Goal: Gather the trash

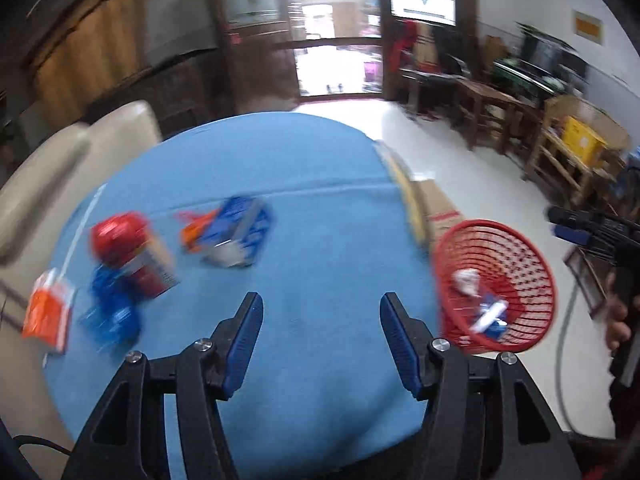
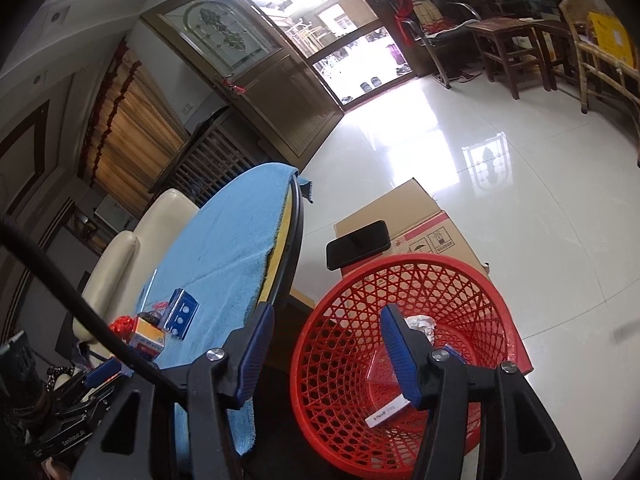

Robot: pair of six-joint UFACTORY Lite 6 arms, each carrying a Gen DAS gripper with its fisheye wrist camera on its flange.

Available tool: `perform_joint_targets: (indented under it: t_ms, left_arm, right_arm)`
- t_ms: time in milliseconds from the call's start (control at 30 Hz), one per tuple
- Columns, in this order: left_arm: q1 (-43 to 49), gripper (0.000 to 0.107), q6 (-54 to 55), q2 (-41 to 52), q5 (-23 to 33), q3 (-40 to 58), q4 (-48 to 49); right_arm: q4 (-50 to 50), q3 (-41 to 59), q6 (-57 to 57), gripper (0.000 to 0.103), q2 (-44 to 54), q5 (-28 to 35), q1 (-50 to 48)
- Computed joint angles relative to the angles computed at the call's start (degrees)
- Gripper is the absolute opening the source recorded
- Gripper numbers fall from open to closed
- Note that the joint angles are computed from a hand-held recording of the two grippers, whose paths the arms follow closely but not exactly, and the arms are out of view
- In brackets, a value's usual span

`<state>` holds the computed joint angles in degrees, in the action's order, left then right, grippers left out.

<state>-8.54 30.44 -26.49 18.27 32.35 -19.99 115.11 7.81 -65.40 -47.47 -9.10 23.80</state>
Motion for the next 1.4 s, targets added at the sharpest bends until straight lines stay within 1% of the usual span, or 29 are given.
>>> perform_joint_targets:
  t_ms: [67,133,167,267,300,333,433,533,567,667,700,767,833,867,933,1000,1100,1133,1200,1233,1267,1300,1367,1400]
  left_arm:
    - [12.0,0.062,12.0,-3.2,1.2,-2.8,-8.5]
    - [23.8,0.062,24.0,-5.0,4.7,-4.0,-16.3]
    - [29.8,0.062,30.0,-4.5,5.2,-4.2,-20.4]
    - [45.6,0.065,48.0,0.0,10.1,-2.5,-31.5]
    - [48.8,0.065,53.7,1.6,10.6,-2.3,-35.7]
    - [51.8,0.065,57.1,4.3,10.9,-1.0,-38.1]
    - [56.9,0.066,59.6,11.6,12.5,3.3,-40.9]
    - [56.9,0.066,57.1,15.8,12.6,6.6,-41.0]
    - [56.4,0.066,56.5,17.3,12.5,8.0,-41.2]
    - [55.2,0.066,54.4,21.5,14.5,13.1,-41.4]
    - [54.0,0.066,52.2,23.2,15.6,15.9,-40.8]
    - [51.3,0.067,48.1,25.9,16.9,21.3,-39.4]
    - [48.0,0.072,44.3,28.7,17.6,26.9,-38.5]
    - [46.1,0.075,42.5,30.9,17.7,30.1,-38.1]
    - [42.1,0.076,38.5,37.0,18.5,37.9,-36.4]
    - [39.2,0.076,33.5,44.5,20.9,47.1,-33.9]
    - [36.7,0.075,23.0,60.0,29.4,65.1,-29.2]
    - [36.2,0.075,19.0,64.6,31.4,70.3,-27.8]
    - [36.1,0.073,14.0,70.9,34.5,76.8,-27.4]
    - [36.4,0.07,12.9,73.1,36.2,78.9,-28.3]
    - [36.7,0.06,13.0,74.2,37.3,79.4,-29.8]
    - [36.6,0.052,13.4,74.1,37.5,78.9,-30.6]
    - [36.0,0.049,16.0,71.9,35.8,74.7,-31.7]
    - [35.7,0.046,16.9,71.1,34.8,73.4,-31.9]
  right_arm:
    - [-6.2,0.7,7.0,0.06,2.1,-0.5,1.8]
    - [-14.9,1.8,16.7,0.06,5.2,-1.1,4.0]
    - [-19.4,2.6,21.7,0.06,7.2,-1.6,5.3]
    - [-30.6,6.6,33.8,0.06,14.8,-3.0,9.2]
    - [-32.4,8.6,35.6,0.06,17.7,-3.7,10.7]
    - [-34.2,10.6,37.3,0.06,20.5,-4.3,12.1]
    - [-35.7,18.4,37.7,0.06,29.6,-5.4,15.6]
    - [-33.1,27.9,32.6,0.06,38.7,-5.3,18.3]
    - [-31.2,31.3,29.8,0.06,41.7,-5.1,18.9]
    - [-24.7,42.7,20.0,0.06,51.3,-3.6,20.1]
    - [-23.2,45.9,17.9,0.06,54.0,-3.0,20.3]
    - [-17.0,52.7,10.5,0.06,59.7,-2.2,20.6]
    - [-11.8,58.5,4.6,0.06,64.7,-1.4,20.8]
    - [-9.0,60.8,1.6,0.06,66.8,-1.0,21.0]
    - [-3.0,64.9,-4.8,0.06,70.6,-0.8,21.6]
    - [-1.0,66.6,-6.9,0.06,72.6,-0.8,22.1]
    - [0.2,66.4,-7.8,0.06,73.7,-0.5,22.3]
    - [0.8,65.7,-8.1,0.06,73.5,-0.3,22.1]
    - [-1.1,63.8,-5.6,0.06,72.6,0.2,21.7]
    - [-3.1,62.7,-3.2,0.06,72.1,0.4,21.3]
    - [-4.4,61.9,-1.7,0.06,71.6,0.5,21.1]
    - [-4.9,61.3,-1.1,0.06,71.3,0.5,20.7]
    - [-4.1,60.9,-1.9,0.06,71.3,1.2,19.7]
    - [-2.5,61.3,-3.4,0.06,71.8,1.9,19.3]
